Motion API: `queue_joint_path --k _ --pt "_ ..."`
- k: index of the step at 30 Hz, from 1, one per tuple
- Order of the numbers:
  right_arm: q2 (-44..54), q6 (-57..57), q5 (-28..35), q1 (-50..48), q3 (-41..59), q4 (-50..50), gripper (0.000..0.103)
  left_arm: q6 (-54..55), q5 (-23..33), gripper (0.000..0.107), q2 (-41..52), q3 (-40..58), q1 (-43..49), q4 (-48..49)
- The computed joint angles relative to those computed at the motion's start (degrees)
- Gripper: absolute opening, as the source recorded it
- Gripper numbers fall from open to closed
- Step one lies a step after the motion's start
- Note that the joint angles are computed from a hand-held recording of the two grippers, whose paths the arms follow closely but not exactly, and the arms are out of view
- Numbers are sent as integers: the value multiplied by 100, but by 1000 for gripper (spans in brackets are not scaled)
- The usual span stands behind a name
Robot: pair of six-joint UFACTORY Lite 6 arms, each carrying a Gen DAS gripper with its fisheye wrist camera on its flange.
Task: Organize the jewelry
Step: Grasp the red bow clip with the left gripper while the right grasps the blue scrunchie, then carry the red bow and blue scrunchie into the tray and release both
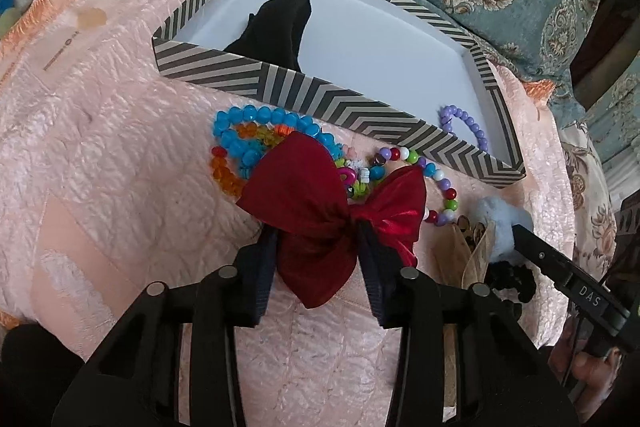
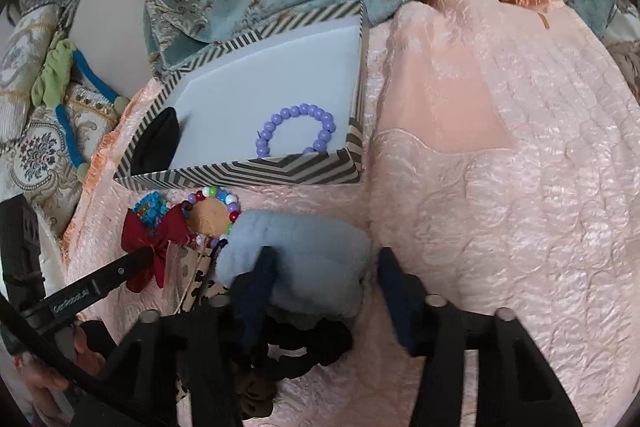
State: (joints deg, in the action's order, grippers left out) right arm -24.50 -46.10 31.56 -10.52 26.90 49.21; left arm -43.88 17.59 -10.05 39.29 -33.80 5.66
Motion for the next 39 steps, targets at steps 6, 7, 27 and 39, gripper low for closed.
queue_joint_path --k 6,7,27,39 --pt "-500 -174 189 -306 -128 9 22 -866 232 9 -469 -136 -229 936" --pt "-581 -210 270 -392 -134 22 21 -730 256 8 -587 -174 -207 813" --pt "-1844 566 1191 -564 388 -501 15 -628 1035 5 -1979 -87 -320 804" --pt "-1720 539 1136 -407 339 -484 15 437 909 17 -1593 -176 59 -163"
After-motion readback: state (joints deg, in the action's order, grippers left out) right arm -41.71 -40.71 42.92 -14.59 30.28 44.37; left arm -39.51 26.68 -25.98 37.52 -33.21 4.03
